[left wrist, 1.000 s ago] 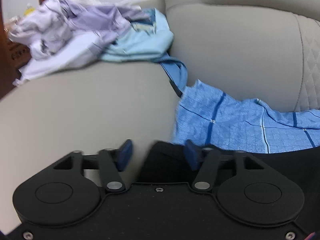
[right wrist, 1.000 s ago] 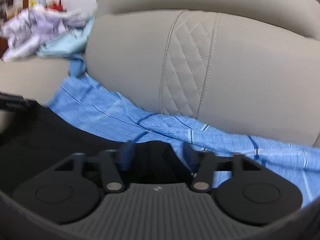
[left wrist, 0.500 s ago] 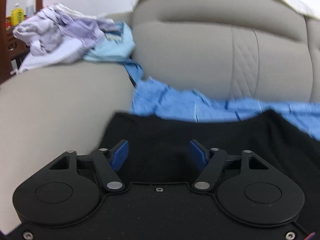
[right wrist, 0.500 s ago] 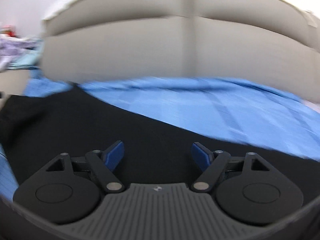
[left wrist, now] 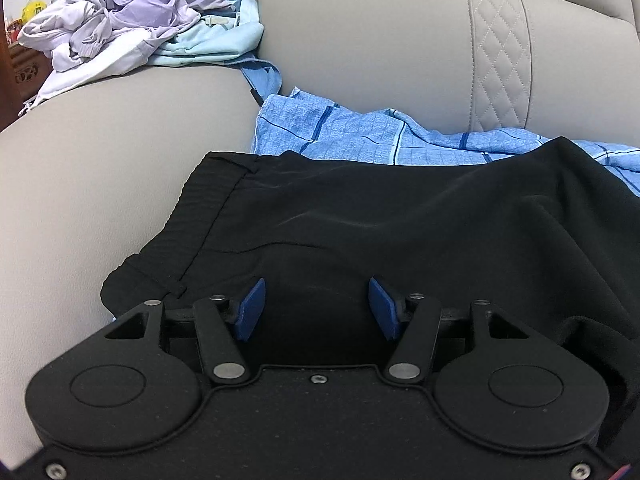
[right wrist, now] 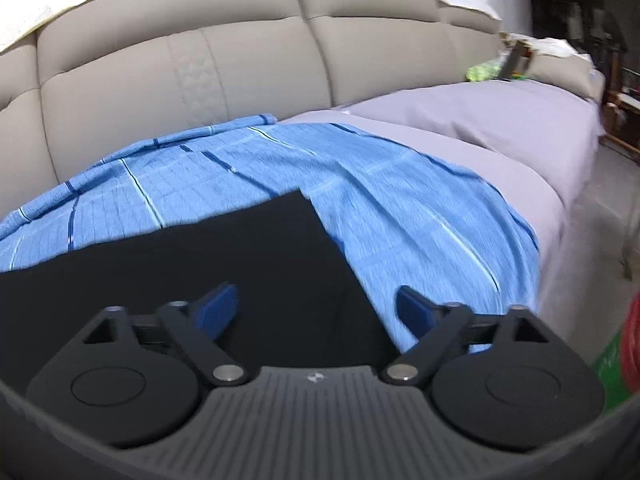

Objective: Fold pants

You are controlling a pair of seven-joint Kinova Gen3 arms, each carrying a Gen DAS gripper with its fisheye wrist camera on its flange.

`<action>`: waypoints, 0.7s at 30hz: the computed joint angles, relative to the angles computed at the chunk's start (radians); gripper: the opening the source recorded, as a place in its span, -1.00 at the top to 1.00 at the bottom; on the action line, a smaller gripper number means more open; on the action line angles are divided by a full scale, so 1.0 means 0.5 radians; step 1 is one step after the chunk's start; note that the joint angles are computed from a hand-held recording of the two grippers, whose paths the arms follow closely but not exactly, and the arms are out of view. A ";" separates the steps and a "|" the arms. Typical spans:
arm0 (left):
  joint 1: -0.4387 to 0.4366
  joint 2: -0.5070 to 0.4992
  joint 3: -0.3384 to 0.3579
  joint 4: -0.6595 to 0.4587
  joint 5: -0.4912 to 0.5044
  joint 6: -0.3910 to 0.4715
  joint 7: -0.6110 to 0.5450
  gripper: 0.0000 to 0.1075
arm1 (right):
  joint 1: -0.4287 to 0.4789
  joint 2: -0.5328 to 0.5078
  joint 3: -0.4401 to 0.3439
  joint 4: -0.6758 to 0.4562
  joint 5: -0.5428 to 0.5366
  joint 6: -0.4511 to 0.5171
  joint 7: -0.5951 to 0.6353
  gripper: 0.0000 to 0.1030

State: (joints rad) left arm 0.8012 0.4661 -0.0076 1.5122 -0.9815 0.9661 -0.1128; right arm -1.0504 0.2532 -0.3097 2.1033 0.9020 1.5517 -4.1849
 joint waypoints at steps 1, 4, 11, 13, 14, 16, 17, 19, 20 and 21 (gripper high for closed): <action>0.001 0.003 0.000 -0.003 0.003 0.004 0.007 -0.05 | -0.059 0.079 0.006 -0.038 -0.015 0.044 -0.081 -0.94; -0.004 -0.001 0.005 -0.009 0.014 0.007 -0.008 -0.05 | -0.264 0.298 0.080 -0.171 -0.087 0.128 -0.325 -0.99; -0.009 -0.014 0.003 0.015 0.005 -0.017 -0.007 -0.05 | -0.329 0.479 0.151 -0.299 -0.164 0.165 -0.775 -0.98; -0.005 -0.016 -0.001 0.026 -0.007 -0.026 0.016 -0.05 | -0.366 0.452 0.262 -0.308 -0.280 0.139 -0.937 -0.98; -0.003 -0.013 0.000 0.023 -0.009 -0.021 0.019 -0.05 | -0.389 0.431 0.299 -0.299 -0.314 0.118 -1.003 -0.98; 0.003 -0.011 -0.003 0.029 -0.023 -0.022 0.041 -0.05 | -0.355 0.420 0.262 -0.274 -0.300 0.089 -1.037 -1.00; 0.004 -0.010 -0.002 0.030 -0.026 -0.021 0.045 -0.05 | -0.308 0.437 0.212 -0.290 -0.286 0.109 -1.005 -1.00; 0.000 -0.008 0.003 0.022 -0.020 -0.013 0.040 -0.05 | -0.298 0.443 0.195 -0.278 -0.238 0.112 -0.982 -1.00; -0.004 -0.008 0.006 0.017 -0.014 -0.011 0.031 -0.05 | -0.295 0.434 0.199 -0.268 -0.222 0.102 -1.002 -1.00; -0.007 -0.011 0.008 0.017 -0.010 -0.014 0.026 -0.05 | -0.301 0.429 0.209 -0.255 -0.199 0.096 -1.036 -0.87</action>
